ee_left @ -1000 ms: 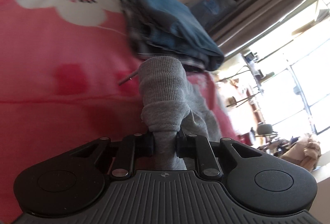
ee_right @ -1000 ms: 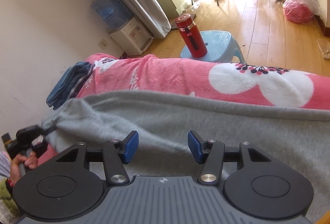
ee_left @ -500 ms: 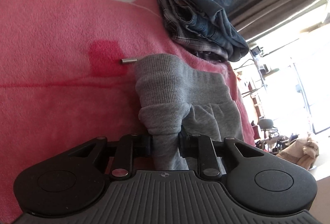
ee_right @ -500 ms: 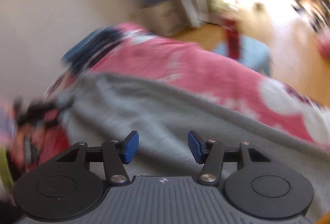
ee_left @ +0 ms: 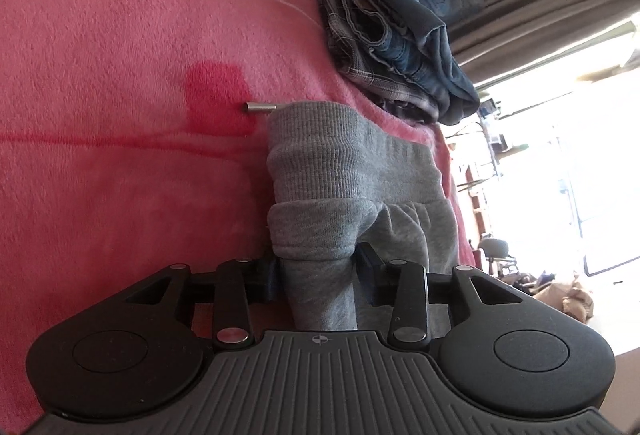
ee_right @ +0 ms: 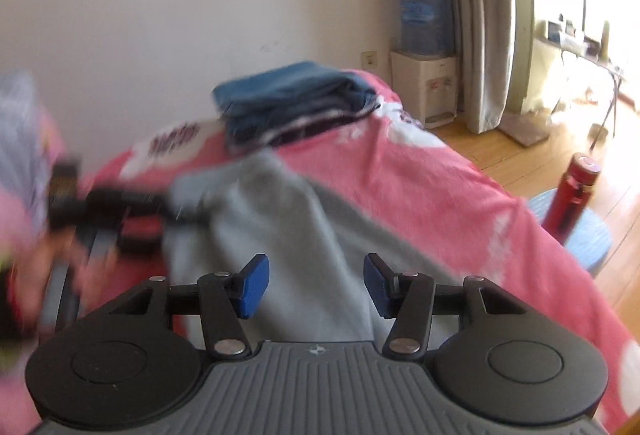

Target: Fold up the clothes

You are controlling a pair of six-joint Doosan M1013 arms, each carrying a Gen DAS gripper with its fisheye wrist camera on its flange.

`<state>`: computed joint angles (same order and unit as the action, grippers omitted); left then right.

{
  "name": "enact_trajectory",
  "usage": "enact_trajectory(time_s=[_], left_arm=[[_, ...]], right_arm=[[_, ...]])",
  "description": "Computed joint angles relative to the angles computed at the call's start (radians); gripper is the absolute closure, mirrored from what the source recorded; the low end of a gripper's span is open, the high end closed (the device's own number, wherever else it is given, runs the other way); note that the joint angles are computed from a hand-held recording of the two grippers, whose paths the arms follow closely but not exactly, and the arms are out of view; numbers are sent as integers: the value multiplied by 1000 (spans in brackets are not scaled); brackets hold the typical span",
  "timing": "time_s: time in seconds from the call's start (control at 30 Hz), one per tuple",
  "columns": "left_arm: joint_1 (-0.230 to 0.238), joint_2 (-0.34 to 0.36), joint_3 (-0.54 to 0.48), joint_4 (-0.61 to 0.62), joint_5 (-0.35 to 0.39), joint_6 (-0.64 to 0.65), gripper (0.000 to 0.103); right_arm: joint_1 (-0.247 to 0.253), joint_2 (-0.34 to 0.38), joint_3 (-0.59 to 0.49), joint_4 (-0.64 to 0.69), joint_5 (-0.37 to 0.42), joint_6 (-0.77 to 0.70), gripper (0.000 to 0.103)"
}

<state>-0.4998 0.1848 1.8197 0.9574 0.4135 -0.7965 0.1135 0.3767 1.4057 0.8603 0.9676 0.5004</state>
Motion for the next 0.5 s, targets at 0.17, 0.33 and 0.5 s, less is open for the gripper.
enact_trajectory(time_s=[0.17, 0.33, 0.5], left_arm=[[-6, -2, 7, 32, 0, 19, 65], [-16, -2, 7, 44, 16, 33, 65], [-26, 2, 1, 41, 37, 74, 65]], right_arm=[[58, 139, -178, -117, 77, 249, 51], [91, 190, -222, -262, 128, 350, 97], [107, 109, -95, -229, -111, 242, 100]])
